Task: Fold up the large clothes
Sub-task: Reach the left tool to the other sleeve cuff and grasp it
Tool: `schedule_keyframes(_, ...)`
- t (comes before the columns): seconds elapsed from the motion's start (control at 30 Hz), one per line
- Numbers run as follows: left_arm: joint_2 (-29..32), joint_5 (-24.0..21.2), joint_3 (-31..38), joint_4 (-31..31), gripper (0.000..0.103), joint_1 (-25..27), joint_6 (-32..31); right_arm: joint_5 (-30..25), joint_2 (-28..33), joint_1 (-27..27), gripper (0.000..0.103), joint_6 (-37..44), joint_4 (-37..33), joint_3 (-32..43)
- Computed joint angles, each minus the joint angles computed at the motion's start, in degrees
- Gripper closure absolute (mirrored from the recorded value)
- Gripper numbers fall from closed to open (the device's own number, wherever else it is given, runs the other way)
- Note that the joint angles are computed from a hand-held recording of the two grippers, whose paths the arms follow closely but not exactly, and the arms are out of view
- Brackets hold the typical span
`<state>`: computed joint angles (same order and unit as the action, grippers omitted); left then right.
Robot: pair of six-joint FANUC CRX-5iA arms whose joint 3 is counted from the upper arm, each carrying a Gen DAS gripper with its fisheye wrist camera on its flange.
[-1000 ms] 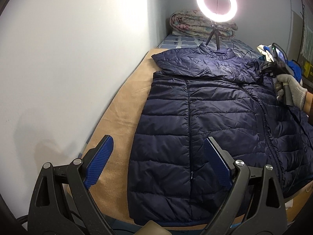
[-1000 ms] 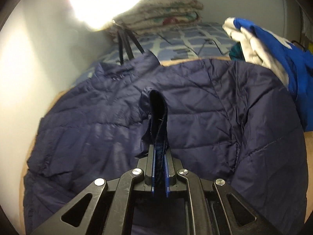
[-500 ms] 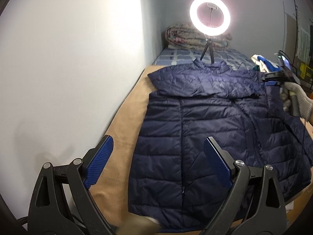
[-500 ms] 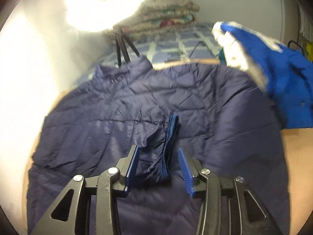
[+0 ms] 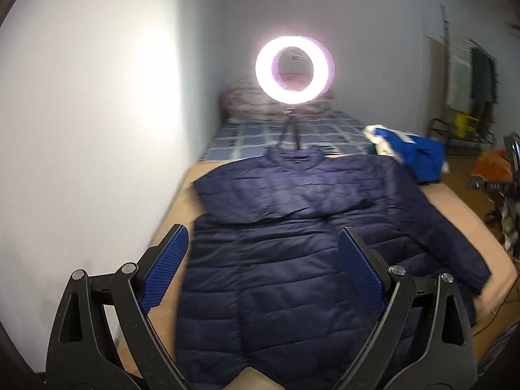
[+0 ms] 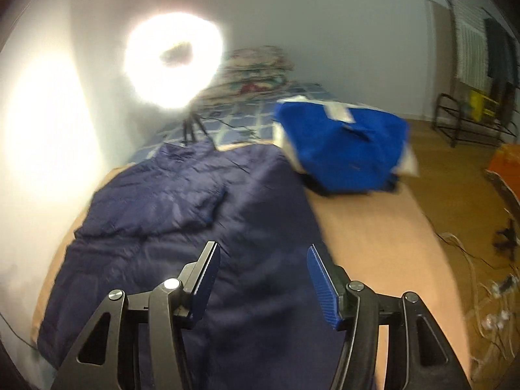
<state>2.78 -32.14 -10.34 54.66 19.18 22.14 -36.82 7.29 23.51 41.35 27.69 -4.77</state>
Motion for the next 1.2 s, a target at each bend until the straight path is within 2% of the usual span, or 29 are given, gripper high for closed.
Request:
schedule_keyframes(0.1, 1.42, -4.28, 3.43, -2.40, 0.008, -1.93, -1.42, -1.05, -6.75, -0.23, 0.045, -4.54, 2.27, -7.90)
schedule_keyframes(0.13, 2.51, -7.35, 5.56, -3.66, 0.010, -2.74, -2.28, -1.56, -9.43, -0.29, 0.045, -7.25, 3.83, -11.12)
schedule_keyframes(0.23, 4.61, -12.45, 10.00, -7.29, 0.025, -5.77, -3.28, -3.91, -14.66, -0.57, 0.045, -11.58, 5.25, -16.84)
schedule_keyframes(0.27, 5.22, -13.62, 11.17, -8.20, 0.026, -6.80, -3.17, -4.32, -15.85, -0.68, 0.045, -12.13, 5.06, -17.95)
schedule_keyframes(0.37, 8.09, -19.32, 15.81, -10.84, 0.026, -10.35, -1.77, -5.92, -20.14, -0.40, 0.045, -15.19, 5.71, -22.28)
schedule_keyframes(0.47, 9.53, -22.37, 17.84, -12.55, 0.026, -14.50, -1.77, -7.22, -24.31, 0.29, 0.045, -20.04, 8.48, -26.81)
schedule_keyframes(0.63, 12.02, -26.98, 19.06, -14.41, 0.026, -21.35, 1.02, -6.21, -28.41, -0.67, 0.045, -22.80, 7.29, -29.83)
schedule_keyframes(0.83, 14.24, -29.06, 18.82, -21.23, 0.026, -28.89, 2.09, -9.26, -29.54, 0.83, 0.045, -22.95, 11.31, -31.52)
schedule_keyframes(1.0, 16.44, -28.62, 19.64, -27.88, 0.026, -34.49, 3.45, -8.49, -31.01, 0.44, 0.045, -22.78, 10.72, -32.59)
schedule_keyframes(1.13, 19.68, -30.83, 22.89, -33.26, 0.026, -37.53, 6.45, -8.58, -31.73, -0.06, 0.045, -23.76, 11.14, -33.27)
schedule_keyframes(1.2, 20.07, -28.85, 22.73, -36.61, 0.026, -39.58, 7.01, -8.56, -32.36, -0.50, 0.045, -24.13, 10.98, -33.68)
